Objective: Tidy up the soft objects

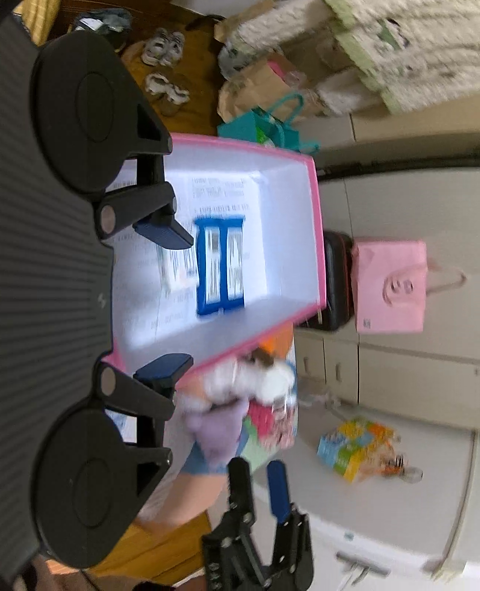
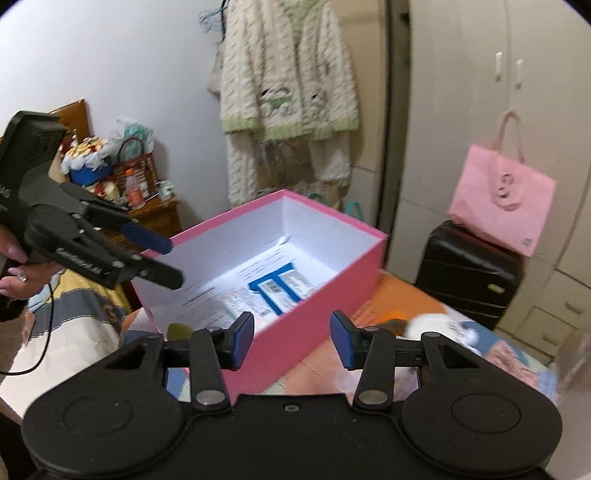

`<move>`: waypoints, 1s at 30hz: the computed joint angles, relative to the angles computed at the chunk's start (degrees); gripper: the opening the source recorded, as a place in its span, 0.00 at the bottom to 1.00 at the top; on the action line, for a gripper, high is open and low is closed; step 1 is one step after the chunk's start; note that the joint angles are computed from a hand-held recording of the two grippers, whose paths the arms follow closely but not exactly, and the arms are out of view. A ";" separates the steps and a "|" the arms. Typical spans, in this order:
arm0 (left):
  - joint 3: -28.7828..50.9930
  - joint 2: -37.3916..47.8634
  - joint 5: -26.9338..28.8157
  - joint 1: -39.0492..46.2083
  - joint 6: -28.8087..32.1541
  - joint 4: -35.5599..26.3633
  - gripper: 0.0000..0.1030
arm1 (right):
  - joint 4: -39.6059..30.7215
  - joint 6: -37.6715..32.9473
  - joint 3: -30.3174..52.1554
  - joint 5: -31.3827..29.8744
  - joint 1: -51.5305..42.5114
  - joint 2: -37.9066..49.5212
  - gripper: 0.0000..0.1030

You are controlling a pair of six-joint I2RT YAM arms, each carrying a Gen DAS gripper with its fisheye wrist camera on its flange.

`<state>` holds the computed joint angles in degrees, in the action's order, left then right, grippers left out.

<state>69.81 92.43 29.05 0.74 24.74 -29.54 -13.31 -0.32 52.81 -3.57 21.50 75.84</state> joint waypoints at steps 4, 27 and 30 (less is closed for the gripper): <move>-2.80 -4.20 0.54 -2.62 0.84 -1.15 0.60 | -1.15 0.32 -4.41 1.39 -1.34 -7.12 0.53; -8.68 -3.84 -2.79 -21.51 -2.84 7.02 0.63 | 0.63 -4.70 -23.98 -0.77 -12.52 -25.48 0.72; -9.15 -1.81 -3.96 -23.01 -3.88 10.31 0.64 | 3.16 -5.26 -26.11 -2.88 -14.80 -23.92 0.73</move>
